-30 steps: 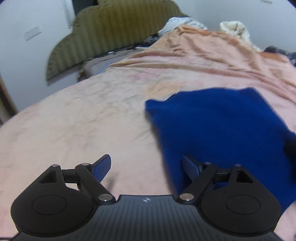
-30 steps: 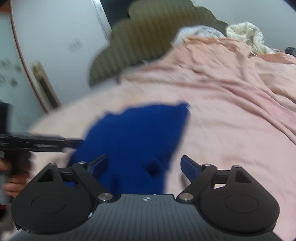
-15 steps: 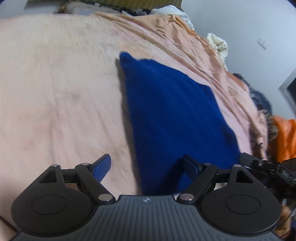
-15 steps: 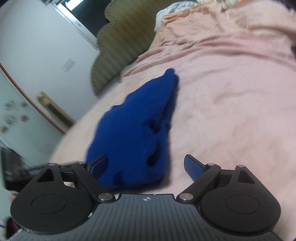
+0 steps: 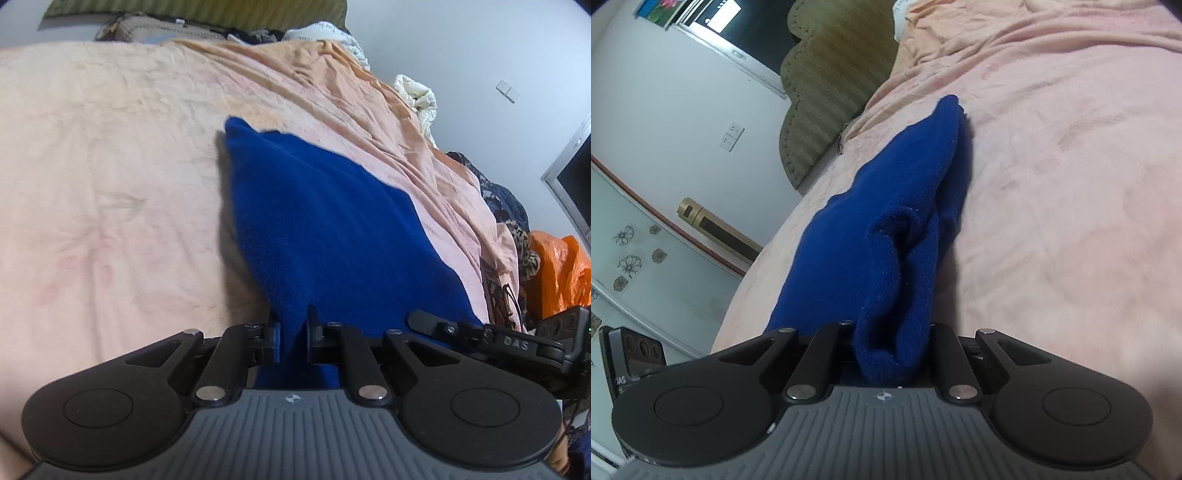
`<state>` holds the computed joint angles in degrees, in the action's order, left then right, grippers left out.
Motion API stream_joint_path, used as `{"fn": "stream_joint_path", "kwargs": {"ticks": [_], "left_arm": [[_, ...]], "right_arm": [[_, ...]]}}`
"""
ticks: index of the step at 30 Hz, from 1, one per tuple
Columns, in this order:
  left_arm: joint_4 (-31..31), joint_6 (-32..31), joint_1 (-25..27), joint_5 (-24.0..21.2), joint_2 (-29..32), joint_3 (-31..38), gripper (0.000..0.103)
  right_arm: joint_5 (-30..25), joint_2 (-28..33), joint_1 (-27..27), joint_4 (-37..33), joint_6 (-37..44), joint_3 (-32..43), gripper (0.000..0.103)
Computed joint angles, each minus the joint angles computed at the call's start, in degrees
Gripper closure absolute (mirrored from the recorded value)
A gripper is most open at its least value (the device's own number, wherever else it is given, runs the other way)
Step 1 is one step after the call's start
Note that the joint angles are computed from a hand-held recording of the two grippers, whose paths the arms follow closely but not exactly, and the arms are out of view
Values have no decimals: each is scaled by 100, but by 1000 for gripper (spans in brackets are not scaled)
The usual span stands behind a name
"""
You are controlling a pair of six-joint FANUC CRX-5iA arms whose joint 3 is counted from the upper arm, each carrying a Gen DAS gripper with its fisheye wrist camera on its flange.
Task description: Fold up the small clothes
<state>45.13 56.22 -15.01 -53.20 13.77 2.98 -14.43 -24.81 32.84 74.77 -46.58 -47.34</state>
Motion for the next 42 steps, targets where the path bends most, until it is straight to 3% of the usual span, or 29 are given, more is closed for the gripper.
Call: {"fn": "stream_joint_path", "kwargs": {"ticks": [3, 5, 7, 8, 10, 12, 14, 15, 17, 19, 22, 23, 25, 28, 31, 42], "left_arm": [[-42, -361, 45, 3, -271, -219, 91], [-508, -181, 7, -53, -289, -98, 88], [-808, 14, -4, 6, -374, -78, 86], [-900, 50, 6, 79, -463, -113, 81], [-1339, 193, -50, 521, -741, -237, 66], [-2046, 608, -193, 946, -916, -218, 30], [-2554, 873, -339, 1162, -963, -152, 25], [-2906, 1115, -430, 1122, -928, -21, 25], [-3419, 1507, -579, 1028, -849, 175, 25], [-3805, 1867, -666, 917, -830, 261, 25], [-4001, 2035, -682, 875, -931, 167, 25], [-4031, 2046, -685, 899, -963, 135, 24], [-4173, 2124, -717, 918, -1021, 104, 22], [-4235, 2186, -741, 880, -1075, 85, 22], [-4207, 2181, -734, 851, -1130, 48, 22], [-4173, 2206, -713, 677, -1291, -99, 19]], "right_arm": [[-445, -100, 523, -410, 499, 109, 88], [-905, -117, 966, -941, 1060, 258, 87], [-1567, -43, 1391, -1693, 1732, 516, 75], [-1862, 11, 1510, -1751, 1752, 595, 75], [-2512, -20, 1779, -1530, 1423, 657, 67], [-3789, 166, 2277, -1313, 1479, 953, 64], [-4562, 443, 2540, -1101, 1833, 1280, 64], [-4548, 500, 2537, -989, 1914, 1334, 63], [-4222, 620, 2442, -899, 2127, 1439, 51], [-4177, 875, 2452, -1198, 2604, 1677, 33], [-5432, 1663, 2691, -1978, 3453, 2445, 26], [-5748, 1801, 2770, -2087, 3413, 2553, 26], [-5730, 1609, 2895, -1937, 2830, 2348, 21], [-5719, 1428, 3024, -1738, 2315, 2211, 0], [-6050, 1569, 3201, -1891, 2511, 2499, 0], [-6478, 2027, 3393, -2464, 2752, 3191, 0]]}}
